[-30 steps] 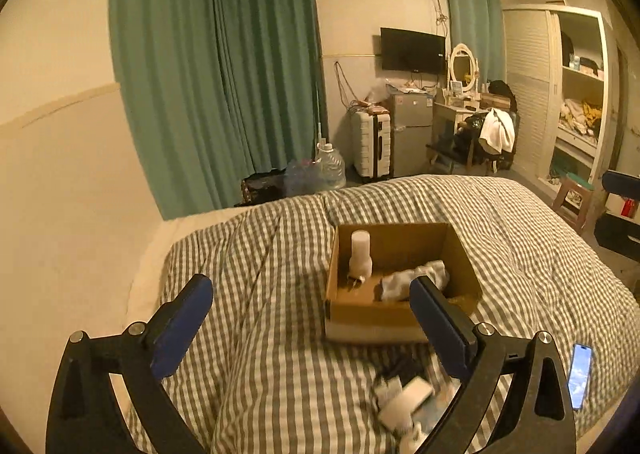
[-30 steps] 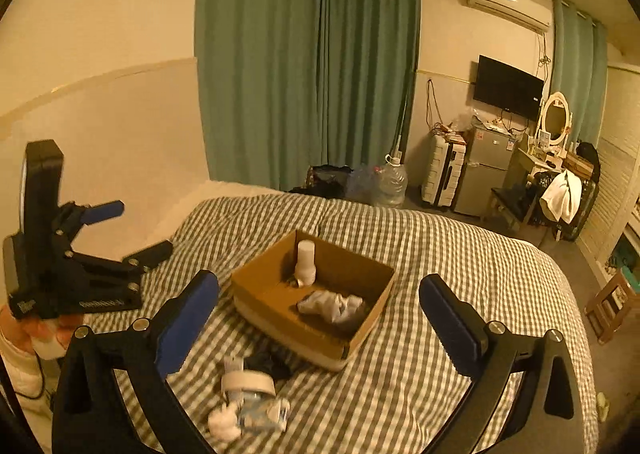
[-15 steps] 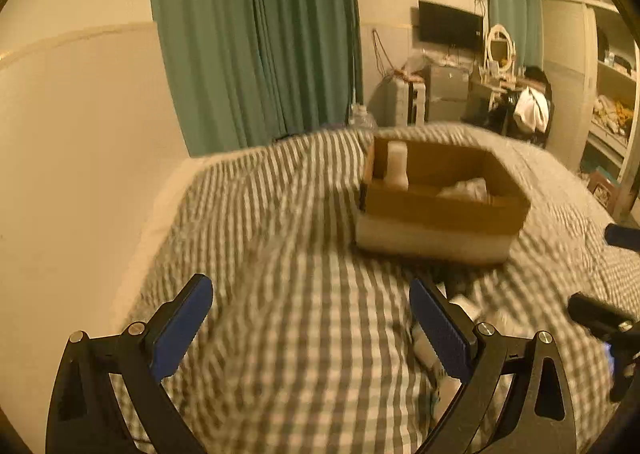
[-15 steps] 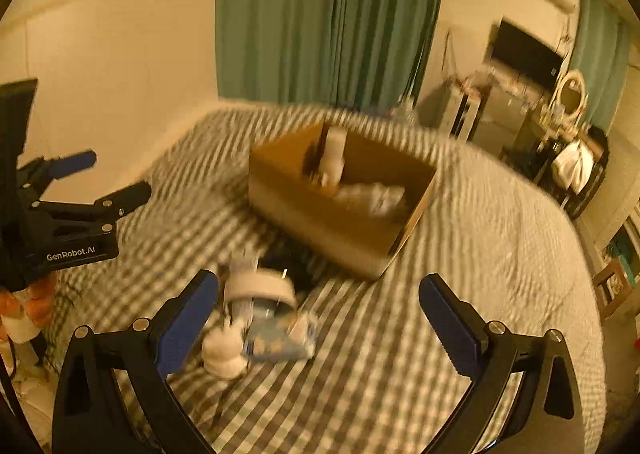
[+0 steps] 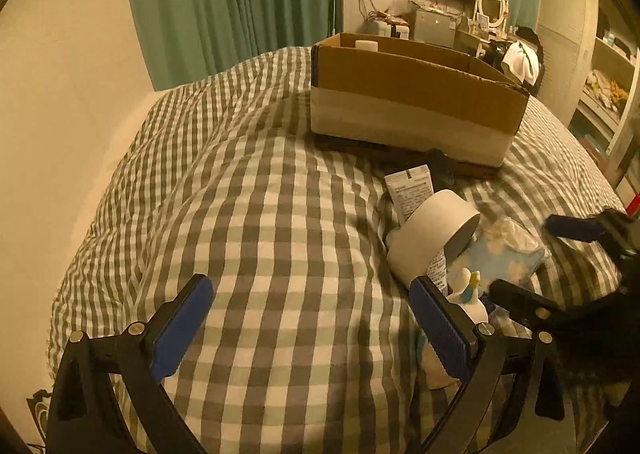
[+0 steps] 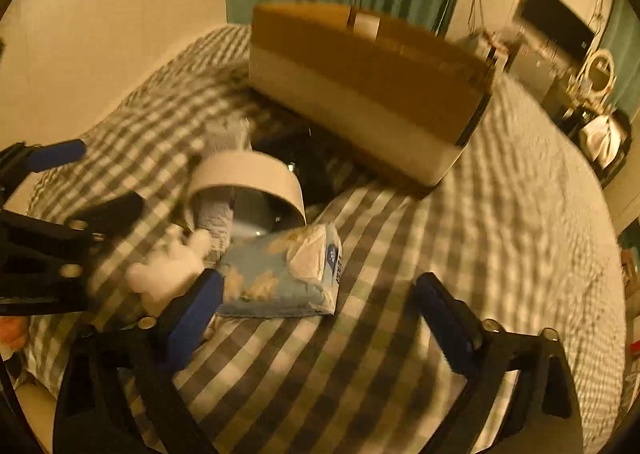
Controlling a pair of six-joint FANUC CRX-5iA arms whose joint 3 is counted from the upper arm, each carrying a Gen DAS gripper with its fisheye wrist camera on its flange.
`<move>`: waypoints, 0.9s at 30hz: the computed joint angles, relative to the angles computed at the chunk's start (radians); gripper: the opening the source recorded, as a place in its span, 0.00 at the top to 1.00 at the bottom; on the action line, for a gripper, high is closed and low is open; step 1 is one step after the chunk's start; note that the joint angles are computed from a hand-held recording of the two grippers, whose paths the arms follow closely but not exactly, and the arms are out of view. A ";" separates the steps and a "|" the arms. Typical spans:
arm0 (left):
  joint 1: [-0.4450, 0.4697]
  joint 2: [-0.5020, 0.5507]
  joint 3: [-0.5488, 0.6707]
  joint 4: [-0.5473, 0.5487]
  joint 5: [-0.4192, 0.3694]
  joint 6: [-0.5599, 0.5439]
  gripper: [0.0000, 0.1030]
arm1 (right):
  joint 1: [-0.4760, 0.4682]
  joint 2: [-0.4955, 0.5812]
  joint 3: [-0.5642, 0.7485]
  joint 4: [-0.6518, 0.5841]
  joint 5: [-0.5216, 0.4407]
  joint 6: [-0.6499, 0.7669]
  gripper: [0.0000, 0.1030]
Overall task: Organize objects
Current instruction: 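Grasp the blue tissue pack with the right gripper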
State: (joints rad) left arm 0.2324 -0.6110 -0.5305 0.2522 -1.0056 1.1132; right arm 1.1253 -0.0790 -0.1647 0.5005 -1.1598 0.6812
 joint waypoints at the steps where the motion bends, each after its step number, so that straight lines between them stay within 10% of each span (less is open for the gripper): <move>1: 0.001 -0.003 0.000 0.001 -0.007 0.000 0.02 | -0.009 0.004 0.004 -0.013 0.009 0.007 0.09; 5: 0.006 -0.009 0.001 0.024 -0.034 -0.012 0.02 | -0.030 0.013 0.014 -0.047 0.041 0.031 0.21; 12: -0.014 -0.031 -0.019 0.095 -0.069 -0.107 0.02 | -0.002 -0.052 -0.064 0.036 0.104 -0.062 0.71; 21: -0.147 0.067 -0.016 0.114 -0.077 -0.123 0.05 | -0.004 -0.133 -0.110 0.115 0.081 -0.177 0.73; 25: -0.187 0.118 -0.011 0.095 -0.076 -0.115 0.43 | -0.002 -0.135 -0.117 0.120 0.085 -0.184 0.73; 27: -0.173 0.123 -0.021 0.124 -0.078 -0.128 0.44 | -0.005 -0.136 -0.119 0.117 0.088 -0.179 0.73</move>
